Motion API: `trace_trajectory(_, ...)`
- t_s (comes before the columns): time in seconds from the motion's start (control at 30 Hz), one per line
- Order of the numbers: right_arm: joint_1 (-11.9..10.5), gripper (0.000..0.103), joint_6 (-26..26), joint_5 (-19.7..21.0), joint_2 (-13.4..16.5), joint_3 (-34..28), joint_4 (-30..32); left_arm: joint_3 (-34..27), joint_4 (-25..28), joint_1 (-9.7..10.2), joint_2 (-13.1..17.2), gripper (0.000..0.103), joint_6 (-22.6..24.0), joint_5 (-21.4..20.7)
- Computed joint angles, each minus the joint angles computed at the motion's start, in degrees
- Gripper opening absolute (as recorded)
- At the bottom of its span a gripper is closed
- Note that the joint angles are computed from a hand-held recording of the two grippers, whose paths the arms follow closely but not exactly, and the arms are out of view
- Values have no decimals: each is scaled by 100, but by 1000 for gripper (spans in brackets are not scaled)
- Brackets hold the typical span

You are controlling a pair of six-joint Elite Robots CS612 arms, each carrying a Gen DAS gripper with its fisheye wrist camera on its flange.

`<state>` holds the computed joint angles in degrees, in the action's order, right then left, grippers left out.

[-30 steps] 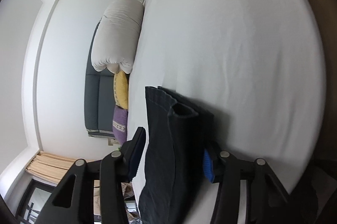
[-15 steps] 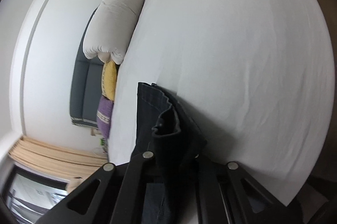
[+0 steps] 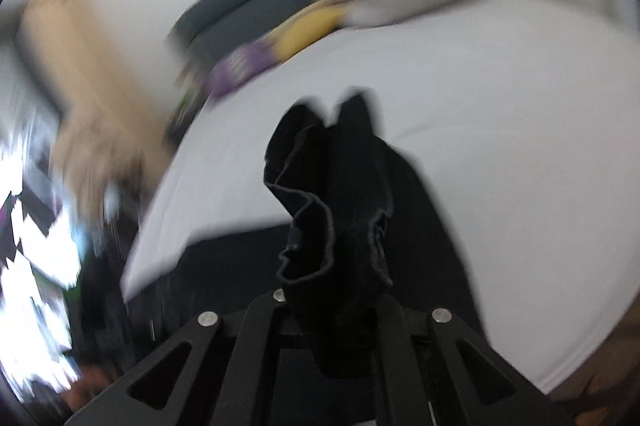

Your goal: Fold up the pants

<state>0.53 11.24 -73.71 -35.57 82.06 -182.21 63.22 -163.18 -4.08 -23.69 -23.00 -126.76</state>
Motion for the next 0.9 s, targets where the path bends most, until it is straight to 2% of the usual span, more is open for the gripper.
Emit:
trace_trajectory(0.07, 326, 5, -1061, -229, 19, -93, 413, -42, -97, 41, 33, 6, -181, -202)
trace_trajectory(0.13, 497, 5, -1532, -261, 96, -178, 747, -74, -105, 64, 51, 6, -245, -350)
trace_trajectory(0.2, 579, 5, -1573, -389, 215, -283, 1011, -102, -120, 91, 80, 6, -383, -522)
trace_trajectory(0.3, 576, 5, -1414, -478, 296, -356, 1195, -153, -49, 95, 144, 6, -622, -778)
trace_trajectory(0.47, 713, 5, -1958, -962, 225, -259, 968, -547, -60, 135, 423, 7, -1387, -1374)
trace_trajectory(0.53, 778, 5, -2136, -1152, 219, -259, 880, -765, 61, 139, 526, 16, -1505, -1573)
trace_trajectory(0.57, 804, 5, -2220, -1216, 203, -188, 733, -825, 86, 140, 557, 33, -1560, -1632)
trace_trajectory(0.6, 831, 5, -2273, -1267, 198, -181, 655, -894, 62, 139, 599, 64, -1679, -1691)
trace_trajectory(0.63, 862, 5, -2340, -1326, 188, -168, 562, -993, -128, 147, 672, 77, -2002, -1737)
trace_trajectory(0.67, 879, 5, -2386, -1347, 176, -162, 521, -1058, -325, 153, 723, 83, -2269, -1752)
trace_trajectory(0.73, 934, 5, -2553, -1424, 169, -165, 434, -1231, -336, 165, 801, 87, -2518, -1839)
trace_trajectory(0.77, 957, 5, -2631, -1459, 173, -167, 406, -1346, -138, 167, 831, 89, -2477, -1893)
trace_trajectory(0.9, 1061, 5, -2926, -1480, 195, -195, 330, -1719, 500, 164, 947, 87, -2147, -2113)
